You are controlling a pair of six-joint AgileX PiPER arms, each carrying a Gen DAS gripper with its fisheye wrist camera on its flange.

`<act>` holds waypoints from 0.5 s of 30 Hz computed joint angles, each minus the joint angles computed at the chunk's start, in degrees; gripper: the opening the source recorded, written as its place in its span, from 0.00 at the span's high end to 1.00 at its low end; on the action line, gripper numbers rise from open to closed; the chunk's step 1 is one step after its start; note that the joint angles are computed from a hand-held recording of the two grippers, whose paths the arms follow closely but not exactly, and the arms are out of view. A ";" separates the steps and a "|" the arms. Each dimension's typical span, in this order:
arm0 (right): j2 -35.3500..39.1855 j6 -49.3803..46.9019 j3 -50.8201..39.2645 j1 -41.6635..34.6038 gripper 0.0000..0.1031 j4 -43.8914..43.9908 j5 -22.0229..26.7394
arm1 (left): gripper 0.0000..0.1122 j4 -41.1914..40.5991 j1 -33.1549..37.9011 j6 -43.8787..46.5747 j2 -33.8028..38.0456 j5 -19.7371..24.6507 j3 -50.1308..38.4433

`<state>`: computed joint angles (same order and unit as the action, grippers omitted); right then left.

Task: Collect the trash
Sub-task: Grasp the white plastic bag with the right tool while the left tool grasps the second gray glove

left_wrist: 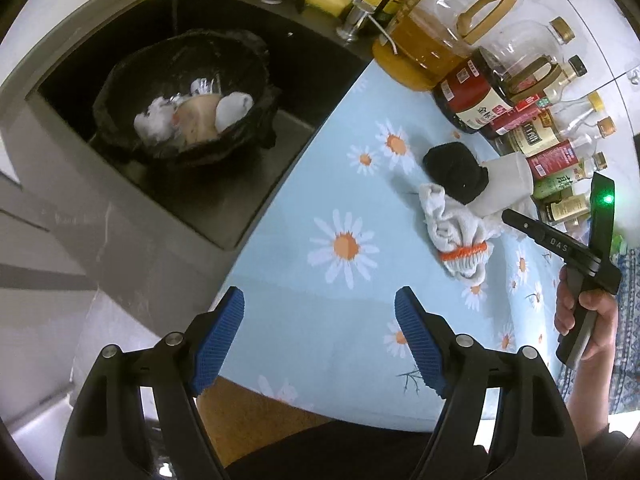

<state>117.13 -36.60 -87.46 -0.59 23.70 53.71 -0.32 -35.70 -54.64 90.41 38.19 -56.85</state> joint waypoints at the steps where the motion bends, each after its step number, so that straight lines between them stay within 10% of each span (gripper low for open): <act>1: -0.24 -0.69 0.43 0.02 0.62 0.08 -0.03 | 0.33 0.55 -0.64 -1.34 -0.06 -0.06 0.20; 15: -6.65 -7.41 4.99 -5.63 0.76 6.33 1.02 | 0.28 1.72 -3.67 -0.83 4.78 1.22 -6.53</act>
